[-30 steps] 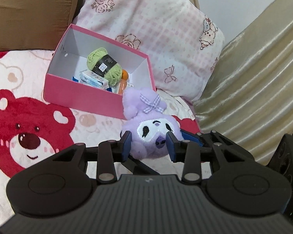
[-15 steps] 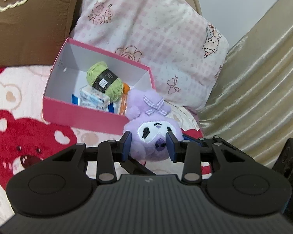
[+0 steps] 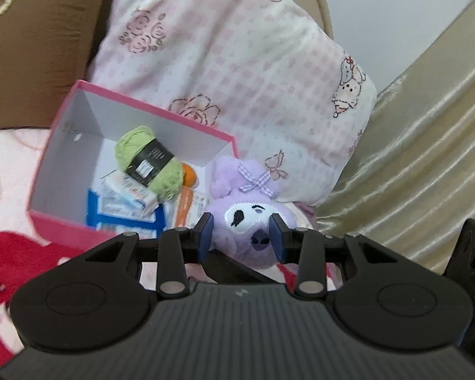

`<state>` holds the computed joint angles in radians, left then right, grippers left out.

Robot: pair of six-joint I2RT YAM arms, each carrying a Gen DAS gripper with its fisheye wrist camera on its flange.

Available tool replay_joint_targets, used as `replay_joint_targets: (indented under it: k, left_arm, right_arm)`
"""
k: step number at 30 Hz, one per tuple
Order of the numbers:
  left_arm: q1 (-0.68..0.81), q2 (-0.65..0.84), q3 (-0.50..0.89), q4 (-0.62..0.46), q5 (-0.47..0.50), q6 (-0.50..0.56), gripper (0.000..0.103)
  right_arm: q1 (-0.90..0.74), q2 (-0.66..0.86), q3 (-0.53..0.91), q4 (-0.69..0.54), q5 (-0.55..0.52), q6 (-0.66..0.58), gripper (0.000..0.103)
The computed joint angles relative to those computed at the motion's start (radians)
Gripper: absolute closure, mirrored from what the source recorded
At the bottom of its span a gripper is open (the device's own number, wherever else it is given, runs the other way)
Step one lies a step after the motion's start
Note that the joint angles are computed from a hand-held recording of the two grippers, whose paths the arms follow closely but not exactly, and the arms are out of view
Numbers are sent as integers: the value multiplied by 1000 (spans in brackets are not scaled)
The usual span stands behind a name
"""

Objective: Organize objects
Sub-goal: 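Lower the purple plush toy with the left gripper into the pink box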

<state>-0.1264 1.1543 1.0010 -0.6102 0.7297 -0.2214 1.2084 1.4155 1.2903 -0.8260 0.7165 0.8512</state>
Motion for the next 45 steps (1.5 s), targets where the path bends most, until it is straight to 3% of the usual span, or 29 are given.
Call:
replay_joint_targets:
  k: [4,11,21,23,26,30,36,40,45]
  left_arm:
    - [-32,184,80,59,22,-44,67]
    - [-53,436,157,124,50,-87,68]
    - [-64,565,226,116,4,-55,68]
    - [-65,583,234,121,-14,-52,68]
    - [-64,621,260,117,-12,-47,68]
    - [-84,671,333,84,-14,-20,68]
    - [-124,693,374,72,-57,4,68]
    - [-141,696,378,59,-92,13,68]
    - [-145,699,359,58,-92,18,68]
  right_arm:
    - [-116,-7,-8,22,-72,-48,20]
    - [-332,9,-52,74,-290,-175,18]
    - [-402,42,-149,224,-378,-294,20]
    - [-422,49,-162,244,-393,-314,30]
    - [-450,68,-156,236,-403,-329,42]
    - [-451,79,-163,257,-361,-295,45]
    - [-373,115,-151,230,-183,-209,46]
    - [-384,187,-87,167,-148,-181,49]
    - [-448,195,-110,205,-185,-170,49]
